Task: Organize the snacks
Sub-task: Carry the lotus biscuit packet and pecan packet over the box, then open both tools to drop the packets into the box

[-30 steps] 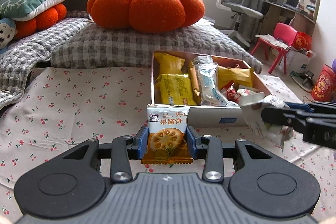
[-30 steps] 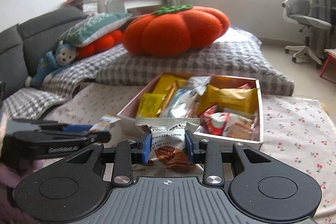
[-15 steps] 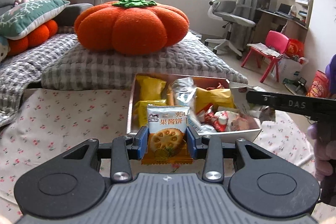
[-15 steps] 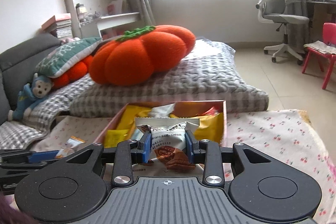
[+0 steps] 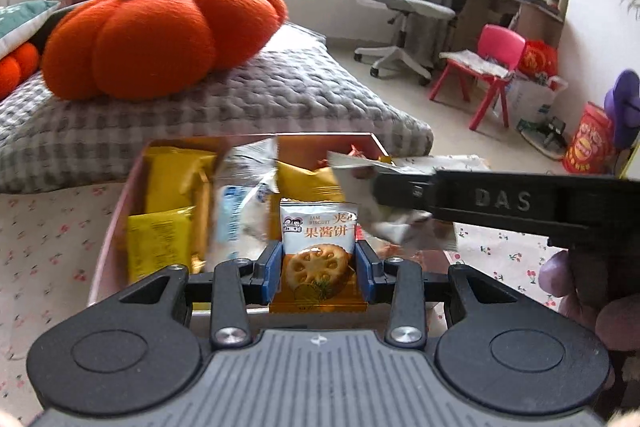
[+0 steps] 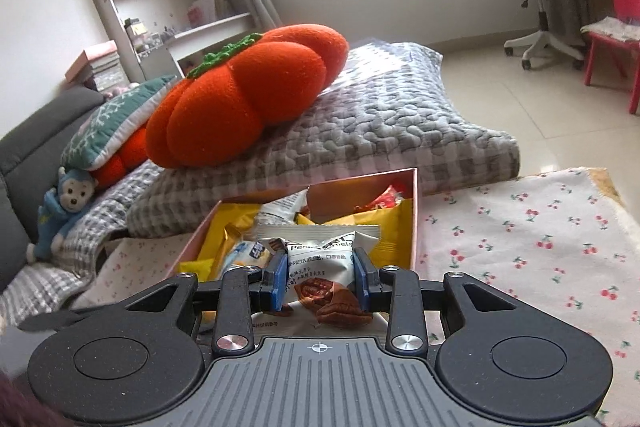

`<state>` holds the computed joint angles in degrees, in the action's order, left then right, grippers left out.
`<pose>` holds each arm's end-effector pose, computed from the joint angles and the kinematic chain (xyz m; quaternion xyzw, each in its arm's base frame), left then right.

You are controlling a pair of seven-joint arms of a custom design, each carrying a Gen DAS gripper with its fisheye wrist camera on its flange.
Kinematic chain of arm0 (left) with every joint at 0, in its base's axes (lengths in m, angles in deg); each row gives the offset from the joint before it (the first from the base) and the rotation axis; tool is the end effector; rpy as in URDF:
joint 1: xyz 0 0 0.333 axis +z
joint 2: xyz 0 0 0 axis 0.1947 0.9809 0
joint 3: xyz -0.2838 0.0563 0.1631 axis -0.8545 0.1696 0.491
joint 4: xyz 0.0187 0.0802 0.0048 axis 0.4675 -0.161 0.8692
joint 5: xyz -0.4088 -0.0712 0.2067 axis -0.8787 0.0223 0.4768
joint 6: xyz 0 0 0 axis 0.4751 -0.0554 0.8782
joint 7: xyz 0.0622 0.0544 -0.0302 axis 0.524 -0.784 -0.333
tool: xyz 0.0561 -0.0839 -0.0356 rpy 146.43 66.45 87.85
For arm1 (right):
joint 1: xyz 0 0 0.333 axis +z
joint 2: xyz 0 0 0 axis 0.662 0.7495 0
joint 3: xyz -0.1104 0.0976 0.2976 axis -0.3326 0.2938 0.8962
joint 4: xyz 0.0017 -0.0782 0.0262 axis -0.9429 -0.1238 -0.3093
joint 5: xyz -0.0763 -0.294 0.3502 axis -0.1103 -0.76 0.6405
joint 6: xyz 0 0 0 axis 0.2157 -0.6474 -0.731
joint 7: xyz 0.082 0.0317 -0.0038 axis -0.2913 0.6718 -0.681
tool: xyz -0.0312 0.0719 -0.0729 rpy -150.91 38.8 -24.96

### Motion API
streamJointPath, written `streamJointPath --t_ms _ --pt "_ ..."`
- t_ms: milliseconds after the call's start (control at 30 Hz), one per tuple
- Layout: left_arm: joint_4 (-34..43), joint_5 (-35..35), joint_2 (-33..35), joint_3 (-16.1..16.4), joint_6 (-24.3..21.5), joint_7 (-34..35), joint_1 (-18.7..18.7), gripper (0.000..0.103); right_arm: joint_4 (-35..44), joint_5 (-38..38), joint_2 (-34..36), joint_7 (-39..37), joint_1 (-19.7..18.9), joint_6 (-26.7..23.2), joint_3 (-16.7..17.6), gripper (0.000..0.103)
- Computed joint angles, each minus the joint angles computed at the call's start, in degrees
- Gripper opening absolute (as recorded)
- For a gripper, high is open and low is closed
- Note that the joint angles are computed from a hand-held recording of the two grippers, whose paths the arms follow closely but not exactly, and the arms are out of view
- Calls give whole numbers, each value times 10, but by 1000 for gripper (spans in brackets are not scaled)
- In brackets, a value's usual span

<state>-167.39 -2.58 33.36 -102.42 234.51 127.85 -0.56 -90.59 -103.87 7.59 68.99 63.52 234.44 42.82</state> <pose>0.4023 -0.2182 0.4207 -0.5395 0.7194 -0.3697 0.2339 0.4113 0.2024 0.4284 -0.6267 0.5241 -0.1844 0.5464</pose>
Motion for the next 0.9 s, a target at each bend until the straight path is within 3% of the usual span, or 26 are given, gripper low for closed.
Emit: streamJointPath --t_ms 67,333,433,567,633,700,833,900 --pt "14 5 15 -33 -1 -9 33 35 8 2 12 6 1 2 0 33" --pt "28 25 30 -86 -10 -49 92 35 28 -57 43 92 -3 12 -33 33" --pt "28 30 33 -88 -3 -63 97 35 30 -76 45 115 -15 18 -29 33" --pt "23 34 32 -61 7 -55 71 38 31 -85 46 124 -26 23 -21 36" --pt "21 35 24 -76 5 -57 84 56 30 -79 43 125 -30 18 -15 37" --pt "17 36 21 -57 9 -48 66 63 30 -89 40 139 -28 20 -20 53" --pt "13 33 9 -54 -7 -45 60 68 22 -76 29 132 -33 22 -12 58" --pt "9 33 -1 -58 -13 -49 62 72 14 -62 19 122 -35 16 -6 65"
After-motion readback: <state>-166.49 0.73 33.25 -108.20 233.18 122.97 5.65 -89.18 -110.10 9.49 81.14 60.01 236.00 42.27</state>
